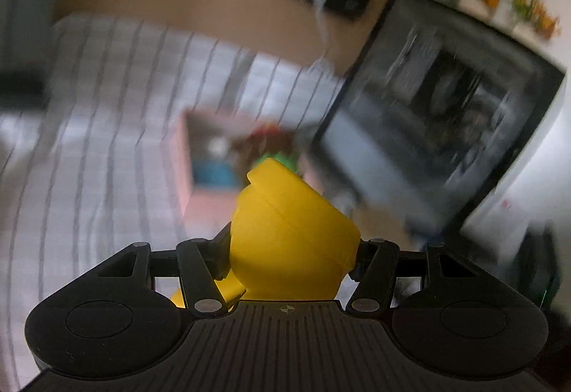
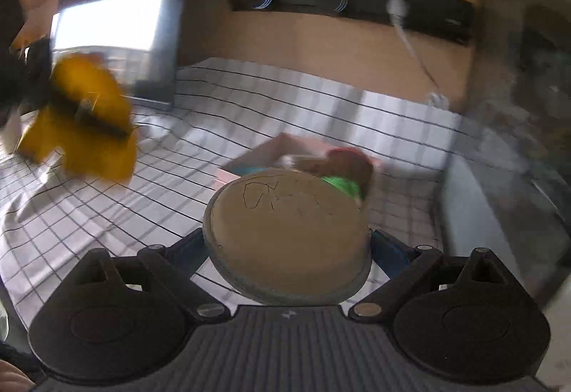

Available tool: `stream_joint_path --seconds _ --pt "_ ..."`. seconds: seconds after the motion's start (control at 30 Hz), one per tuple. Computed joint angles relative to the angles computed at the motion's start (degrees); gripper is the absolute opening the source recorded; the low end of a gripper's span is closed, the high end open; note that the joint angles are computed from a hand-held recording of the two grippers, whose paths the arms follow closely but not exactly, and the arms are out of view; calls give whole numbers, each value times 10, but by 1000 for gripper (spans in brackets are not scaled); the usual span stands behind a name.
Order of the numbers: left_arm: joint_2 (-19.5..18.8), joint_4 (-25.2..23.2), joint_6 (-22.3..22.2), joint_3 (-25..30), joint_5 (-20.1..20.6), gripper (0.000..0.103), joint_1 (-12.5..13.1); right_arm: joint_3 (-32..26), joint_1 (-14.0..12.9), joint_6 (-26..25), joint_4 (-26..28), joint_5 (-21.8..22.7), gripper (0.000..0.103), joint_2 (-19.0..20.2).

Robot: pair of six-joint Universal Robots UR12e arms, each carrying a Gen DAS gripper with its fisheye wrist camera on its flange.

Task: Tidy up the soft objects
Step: 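Lower the yellow toy into the pink box with left while right carries the container there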

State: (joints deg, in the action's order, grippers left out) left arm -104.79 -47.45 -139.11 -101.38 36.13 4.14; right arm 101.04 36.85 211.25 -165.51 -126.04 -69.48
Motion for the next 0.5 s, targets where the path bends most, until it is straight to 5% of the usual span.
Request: stream_joint_path --seconds 0.17,0.27,0.37,0.43,0.5 --pt "-75 53 -132 82 -53 78 -41 4 9 80 62 -25 96 -7" --pt "-130 12 -194 148 -59 83 -69 1 21 109 92 -47 96 -6" --pt "-170 -16 -205 197 9 83 -96 -4 29 134 128 -54 96 -8" --pt "-180 16 -200 201 79 82 -111 -9 35 155 165 -65 96 -11" --pt "-186 48 -202 197 99 77 -114 -10 41 180 196 -79 96 -15"
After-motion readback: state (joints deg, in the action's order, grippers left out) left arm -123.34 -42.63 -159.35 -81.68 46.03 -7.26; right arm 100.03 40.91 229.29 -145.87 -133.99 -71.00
